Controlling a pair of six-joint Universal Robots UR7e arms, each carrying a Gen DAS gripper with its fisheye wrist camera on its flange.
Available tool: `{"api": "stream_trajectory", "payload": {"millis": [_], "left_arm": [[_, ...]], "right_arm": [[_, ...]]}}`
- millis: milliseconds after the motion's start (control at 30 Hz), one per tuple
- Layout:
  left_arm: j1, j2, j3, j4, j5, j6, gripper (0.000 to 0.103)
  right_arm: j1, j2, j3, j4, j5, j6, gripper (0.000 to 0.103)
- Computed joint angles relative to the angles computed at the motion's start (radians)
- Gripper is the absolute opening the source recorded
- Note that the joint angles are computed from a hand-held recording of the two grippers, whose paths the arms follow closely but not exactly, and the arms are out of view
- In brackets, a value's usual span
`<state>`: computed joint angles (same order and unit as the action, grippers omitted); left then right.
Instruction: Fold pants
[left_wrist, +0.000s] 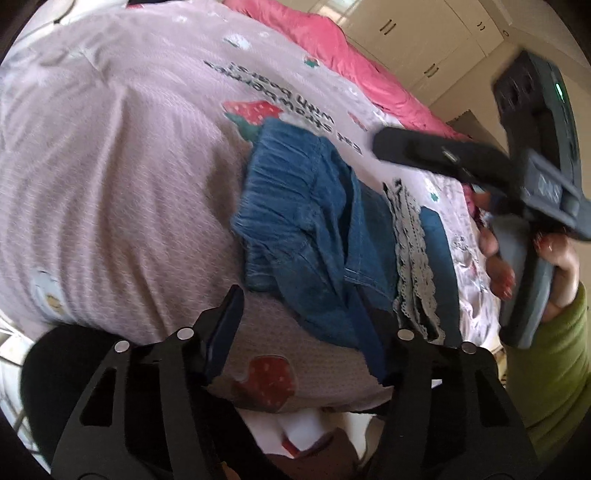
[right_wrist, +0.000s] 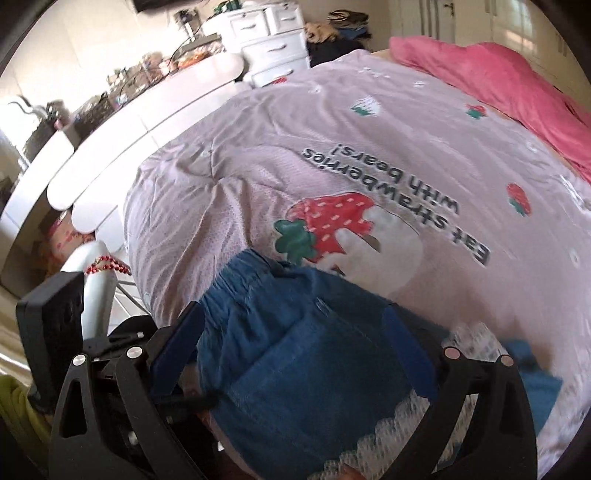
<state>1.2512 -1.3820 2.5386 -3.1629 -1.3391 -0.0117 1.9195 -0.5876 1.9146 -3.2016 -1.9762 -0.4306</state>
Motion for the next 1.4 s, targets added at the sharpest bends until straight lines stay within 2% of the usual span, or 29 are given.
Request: {"api": "stream_trajectory", "payload": {"millis": [100,200,500,567,600,633,733,833,933,1033,1200,1300,1400], "left_arm": [[-0.005,0.019,0.0,-0.017,0.002,-0.001,0.049],[0.012,0.026,-0.006,-0.027,-0.025,0.0,0.049],[0.034,0.041,-0.025,-0.022,-0.046,0.013,0.049],[0.026,0.042,-0.023,-0.025,-0.035,0.014,0.049],[0.022,0.043,-0.021,-0.026,-0.029,0.016,0.049],[0.014,0.053,-0.02,-0.035,-0.021,0.014,0.05],[0.014,0.055,-0.023,-0.033,-0.026,0.014,0.054],[0.0,0.053,-0.015,-0.04,-0.014,0.017,0.06],[-0.027,0.056,0.0,-0.06,0.011,0.022,0.064],[-0.033,0.061,-0.003,-0.059,-0.008,0.013,0.064],[-0.053,0.082,-0.019,-0.039,-0.061,0.022,0.064],[-0.077,0.086,-0.029,-0.034,-0.083,0.006,0.061],[-0.129,0.095,-0.031,-0.04,-0.068,-0.011,0.06]], "right_arm": [[0.007,0.038,-0.054,0.054,-0.017,-0.022,0.096],[0.008,0.079,-0.107,0.1,-0.033,-0.039,0.096],[-0.017,0.15,-0.202,0.207,-0.026,-0.04,0.093],[-0.027,0.155,-0.208,0.223,-0.015,-0.044,0.072],[-0.032,0.155,-0.206,0.225,-0.004,-0.048,0.067],[-0.037,0.152,-0.198,0.217,0.01,-0.057,0.055],[-0.051,0.122,-0.162,0.206,0.07,-0.048,0.042],[-0.076,0.072,-0.11,0.183,0.146,-0.031,0.035],[-0.104,0.011,-0.04,0.141,0.237,-0.03,0.034],[-0.117,-0.035,0.014,0.109,0.288,-0.032,0.034],[-0.132,-0.089,0.074,0.066,0.323,-0.049,0.034],[-0.152,-0.127,0.112,0.037,0.35,-0.051,0.034],[-0.174,-0.164,0.148,0.006,0.37,-0.054,0.034]]}}
